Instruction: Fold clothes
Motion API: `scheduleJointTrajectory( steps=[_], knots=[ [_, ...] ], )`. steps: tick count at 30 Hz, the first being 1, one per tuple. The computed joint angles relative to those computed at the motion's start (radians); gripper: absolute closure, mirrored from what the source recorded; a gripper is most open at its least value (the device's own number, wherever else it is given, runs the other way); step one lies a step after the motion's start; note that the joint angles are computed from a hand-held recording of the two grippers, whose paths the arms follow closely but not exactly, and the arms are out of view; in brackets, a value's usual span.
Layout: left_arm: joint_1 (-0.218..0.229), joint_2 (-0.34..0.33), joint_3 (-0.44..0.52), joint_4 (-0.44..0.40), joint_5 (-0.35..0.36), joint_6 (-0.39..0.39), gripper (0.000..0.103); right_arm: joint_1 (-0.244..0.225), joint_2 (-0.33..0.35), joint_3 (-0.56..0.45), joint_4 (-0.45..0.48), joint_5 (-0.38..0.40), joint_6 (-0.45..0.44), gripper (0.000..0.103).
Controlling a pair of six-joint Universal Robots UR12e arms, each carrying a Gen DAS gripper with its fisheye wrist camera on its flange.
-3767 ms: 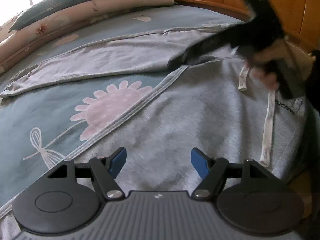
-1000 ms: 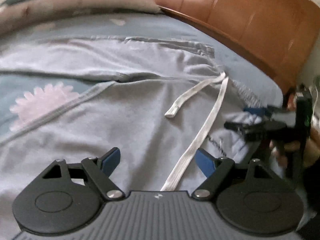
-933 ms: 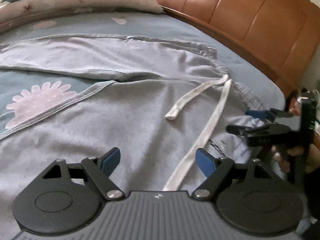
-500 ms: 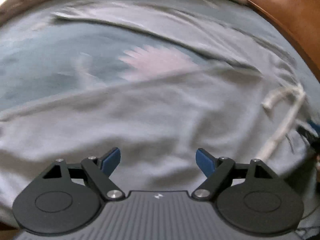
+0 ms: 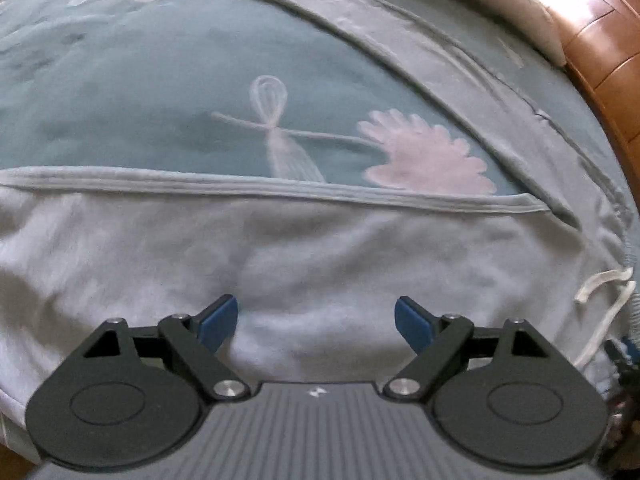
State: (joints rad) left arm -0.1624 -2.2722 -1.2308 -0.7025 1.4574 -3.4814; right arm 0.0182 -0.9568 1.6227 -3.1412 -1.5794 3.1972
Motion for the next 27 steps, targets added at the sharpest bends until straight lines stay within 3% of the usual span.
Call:
scheduleJointTrajectory(
  steps=[1,4,6,11,19,24,27],
  knots=[
    [0.003,0.010,-0.017,0.013,0.021,0.004,0.017,0.000,0.000,0.000,0.000,0.000,-0.001,0.000],
    [-0.002,0.019,-0.002,-0.088,0.204,0.021,0.017,0.003,0.002,-0.002,-0.001,-0.011,-0.005,0.000],
    [0.012,0.033,-0.007,-0.113,0.253,-0.002,0.018,0.005,0.004,-0.006,0.002,-0.019,-0.003,0.000],
    [0.057,0.090,-0.072,-0.007,0.195,-0.035,0.016,0.002,0.000,-0.012,0.029,-0.010,0.021,0.000],
    [0.098,0.080,-0.120,0.040,0.114,-0.085,0.016,-0.010,-0.014,-0.029,0.105,0.031,0.123,0.000],
    [0.094,0.084,-0.142,0.002,0.300,-0.093,0.016,-0.016,-0.011,-0.023,0.072,0.046,0.188,0.000],
    [0.113,0.116,-0.188,0.052,0.263,-0.140,0.017,-0.013,-0.008,-0.022,0.058,0.037,0.197,0.000]
  ],
)
